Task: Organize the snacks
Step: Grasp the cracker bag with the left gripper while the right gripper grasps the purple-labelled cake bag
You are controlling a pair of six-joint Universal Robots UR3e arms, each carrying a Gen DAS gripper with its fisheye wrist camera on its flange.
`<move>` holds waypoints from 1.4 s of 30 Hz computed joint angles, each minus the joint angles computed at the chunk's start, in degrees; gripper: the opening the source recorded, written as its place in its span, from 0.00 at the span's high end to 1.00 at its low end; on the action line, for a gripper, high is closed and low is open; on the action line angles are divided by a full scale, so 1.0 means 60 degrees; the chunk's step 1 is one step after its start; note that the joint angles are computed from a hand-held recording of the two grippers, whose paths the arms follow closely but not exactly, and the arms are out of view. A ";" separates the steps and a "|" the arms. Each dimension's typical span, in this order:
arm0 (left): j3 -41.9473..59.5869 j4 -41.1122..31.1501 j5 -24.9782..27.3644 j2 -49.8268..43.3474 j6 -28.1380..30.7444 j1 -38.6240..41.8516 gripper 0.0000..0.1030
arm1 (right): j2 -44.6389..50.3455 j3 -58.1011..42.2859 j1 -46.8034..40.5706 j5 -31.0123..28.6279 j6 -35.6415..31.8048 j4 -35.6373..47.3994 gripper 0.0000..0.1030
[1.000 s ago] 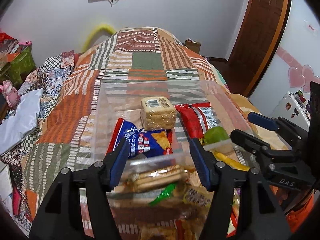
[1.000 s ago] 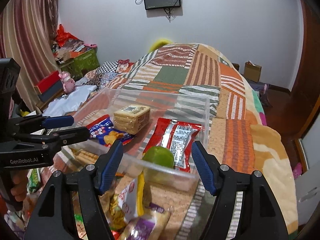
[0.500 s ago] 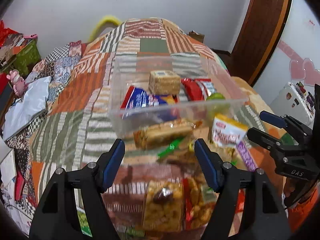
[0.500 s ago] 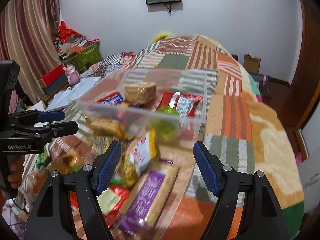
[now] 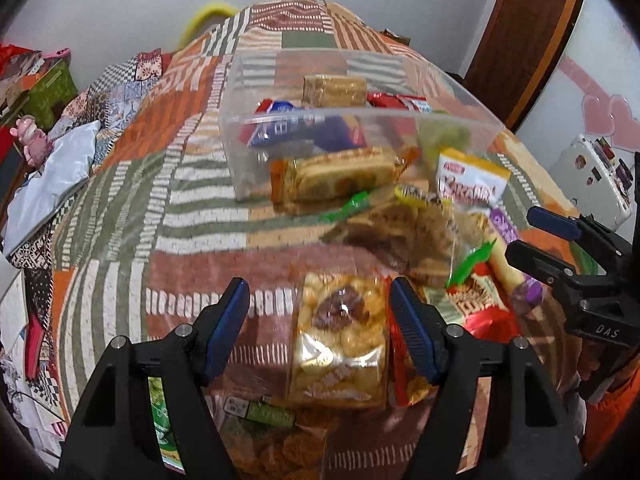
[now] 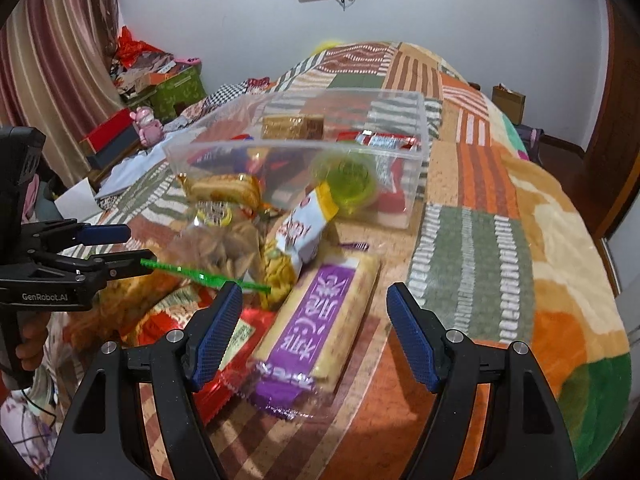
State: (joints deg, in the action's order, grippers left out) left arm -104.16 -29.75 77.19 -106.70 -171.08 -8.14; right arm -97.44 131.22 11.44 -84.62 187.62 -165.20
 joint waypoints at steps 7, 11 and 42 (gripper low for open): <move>-0.0320 0.0047 -0.0178 -0.0056 0.0139 0.0115 0.30 | 0.0199 0.0109 -0.0138 0.0286 -0.0086 -0.0002 0.43; -0.0369 -0.0023 -0.0272 -0.0109 0.0160 0.0185 0.32 | 0.0165 0.0320 -0.0364 0.0568 -0.0099 -0.0026 0.49; -0.0509 0.0560 -0.0165 0.0568 -0.0098 0.0228 0.56 | -0.0605 0.0134 -0.0541 0.0069 -0.0371 0.0759 0.79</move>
